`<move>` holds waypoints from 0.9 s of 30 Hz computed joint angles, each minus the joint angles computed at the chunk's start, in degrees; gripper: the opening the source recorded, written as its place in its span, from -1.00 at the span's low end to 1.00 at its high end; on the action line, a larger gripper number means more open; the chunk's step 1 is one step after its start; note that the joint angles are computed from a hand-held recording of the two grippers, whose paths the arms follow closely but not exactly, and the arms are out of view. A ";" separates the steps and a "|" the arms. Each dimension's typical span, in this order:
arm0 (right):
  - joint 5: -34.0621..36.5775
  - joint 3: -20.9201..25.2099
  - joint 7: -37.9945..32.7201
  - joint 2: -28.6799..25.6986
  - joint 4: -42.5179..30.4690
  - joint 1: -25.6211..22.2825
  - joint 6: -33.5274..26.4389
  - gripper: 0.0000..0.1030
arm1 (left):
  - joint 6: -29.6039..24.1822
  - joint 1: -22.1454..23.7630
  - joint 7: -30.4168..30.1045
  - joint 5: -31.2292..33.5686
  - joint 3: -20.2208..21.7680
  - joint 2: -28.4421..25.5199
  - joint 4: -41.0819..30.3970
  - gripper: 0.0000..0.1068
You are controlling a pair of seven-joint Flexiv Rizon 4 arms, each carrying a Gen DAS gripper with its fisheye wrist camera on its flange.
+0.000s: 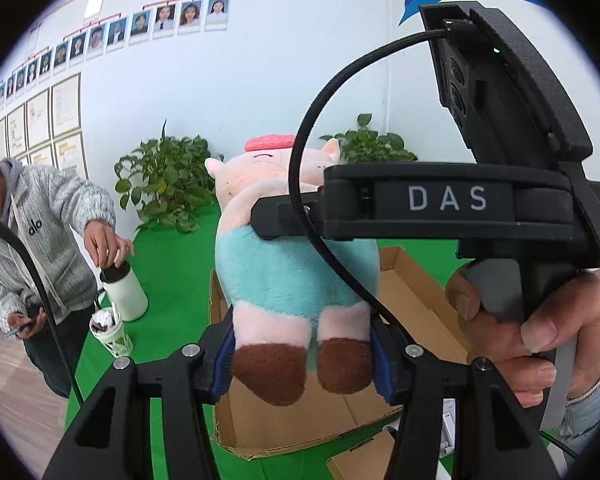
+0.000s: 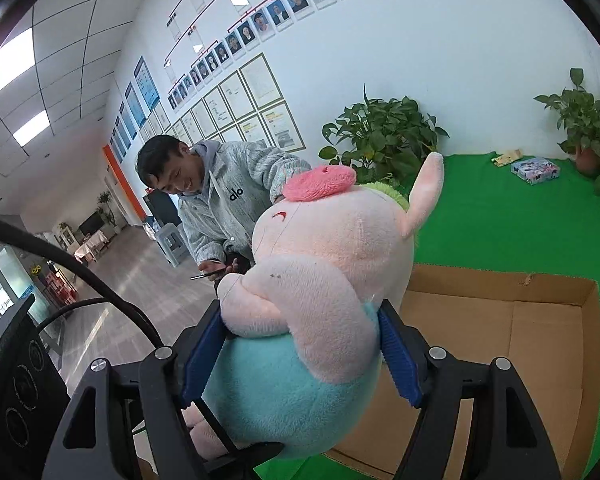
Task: Organize objects
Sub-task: 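Lift the plush pig with the left gripper and carry it over the open box, then lower the plush pig into the box and open the left gripper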
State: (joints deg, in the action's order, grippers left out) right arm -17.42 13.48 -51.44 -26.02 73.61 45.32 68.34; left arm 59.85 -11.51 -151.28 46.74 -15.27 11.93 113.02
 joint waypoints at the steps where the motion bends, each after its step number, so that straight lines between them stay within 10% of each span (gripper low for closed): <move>1: 0.39 0.24 -0.31 -1.34 -0.91 -0.05 -0.20 0.37 | 0.45 0.17 0.00 -0.22 0.35 -0.46 0.36 0.01; 17: 20.21 9.97 -15.08 -21.62 -13.71 -4.77 -6.77 0.37 | 0.67 -3.20 -3.71 -5.98 7.28 -11.62 4.54 -0.02; 27: 23.22 7.47 -17.62 -25.18 -13.90 -2.97 -6.90 0.43 | 1.38 -6.53 -4.44 -8.29 10.09 -12.21 6.99 0.06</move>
